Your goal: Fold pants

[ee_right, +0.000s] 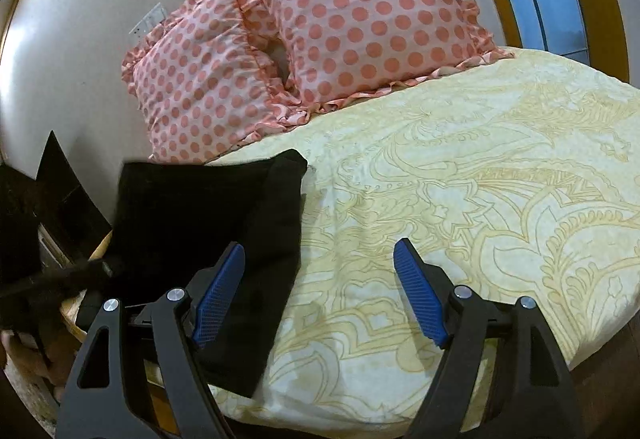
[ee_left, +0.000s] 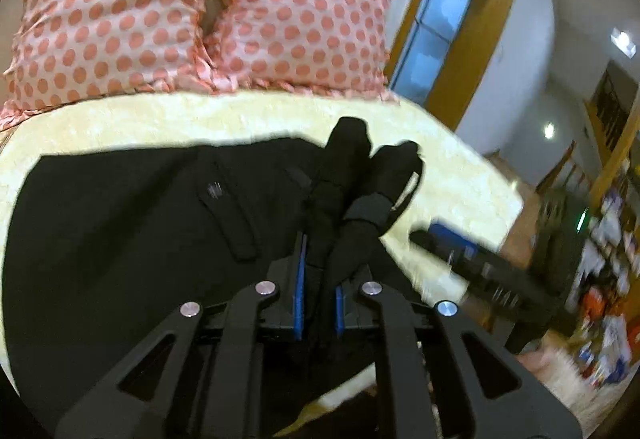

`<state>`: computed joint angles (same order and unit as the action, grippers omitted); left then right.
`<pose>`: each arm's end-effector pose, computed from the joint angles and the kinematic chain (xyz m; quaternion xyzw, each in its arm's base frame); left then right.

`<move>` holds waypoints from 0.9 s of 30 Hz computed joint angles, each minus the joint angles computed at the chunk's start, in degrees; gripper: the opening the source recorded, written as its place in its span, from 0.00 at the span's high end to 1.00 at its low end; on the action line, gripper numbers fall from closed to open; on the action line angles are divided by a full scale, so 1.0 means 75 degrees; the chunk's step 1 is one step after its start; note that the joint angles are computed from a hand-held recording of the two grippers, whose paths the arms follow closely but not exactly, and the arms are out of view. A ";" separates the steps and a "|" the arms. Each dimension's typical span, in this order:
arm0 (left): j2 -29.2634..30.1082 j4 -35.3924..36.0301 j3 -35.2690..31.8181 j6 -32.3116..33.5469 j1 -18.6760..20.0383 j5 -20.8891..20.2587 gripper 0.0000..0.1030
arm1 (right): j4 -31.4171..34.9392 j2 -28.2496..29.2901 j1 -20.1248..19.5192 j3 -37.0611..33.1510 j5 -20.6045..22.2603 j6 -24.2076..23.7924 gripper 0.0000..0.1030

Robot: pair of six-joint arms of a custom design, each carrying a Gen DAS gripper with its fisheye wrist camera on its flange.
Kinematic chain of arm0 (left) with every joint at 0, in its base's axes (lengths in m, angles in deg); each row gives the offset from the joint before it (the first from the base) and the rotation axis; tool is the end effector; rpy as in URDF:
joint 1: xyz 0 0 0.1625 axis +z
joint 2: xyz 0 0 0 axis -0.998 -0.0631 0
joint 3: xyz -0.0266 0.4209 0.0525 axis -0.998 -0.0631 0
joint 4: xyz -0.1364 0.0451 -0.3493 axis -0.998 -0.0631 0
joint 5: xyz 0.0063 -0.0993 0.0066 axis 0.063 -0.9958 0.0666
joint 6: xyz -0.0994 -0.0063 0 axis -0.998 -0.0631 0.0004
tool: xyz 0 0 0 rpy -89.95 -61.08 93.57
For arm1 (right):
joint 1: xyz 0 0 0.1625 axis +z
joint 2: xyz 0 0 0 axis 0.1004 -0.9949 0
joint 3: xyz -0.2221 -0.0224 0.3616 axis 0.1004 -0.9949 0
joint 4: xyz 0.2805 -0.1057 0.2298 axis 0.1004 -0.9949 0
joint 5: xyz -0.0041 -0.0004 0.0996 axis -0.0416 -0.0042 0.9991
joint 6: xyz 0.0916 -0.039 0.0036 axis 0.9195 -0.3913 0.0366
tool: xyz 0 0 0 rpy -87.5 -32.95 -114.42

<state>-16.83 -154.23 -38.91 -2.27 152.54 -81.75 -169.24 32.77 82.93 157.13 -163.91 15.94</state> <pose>-0.2047 -0.8282 0.1380 0.3700 0.8985 -0.2262 0.0679 0.0945 -0.7391 0.1268 0.0613 -0.8290 0.5246 0.1838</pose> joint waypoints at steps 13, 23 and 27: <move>-0.0507 -0.1459 0.2197 0.1888 -0.0327 0.0727 0.85 | -0.0140 0.0110 0.0035 -0.0153 -0.0489 -0.0088 0.23; -0.1288 -0.0947 0.2396 0.1605 0.0086 -0.0678 0.28 | -0.1462 0.0271 0.0374 -0.0368 -0.0298 -0.1007 0.23; -0.1326 -0.2104 0.2276 0.0792 0.0298 -0.0326 0.14 | -0.0878 0.0228 0.0547 -0.0334 0.0407 -0.1709 0.23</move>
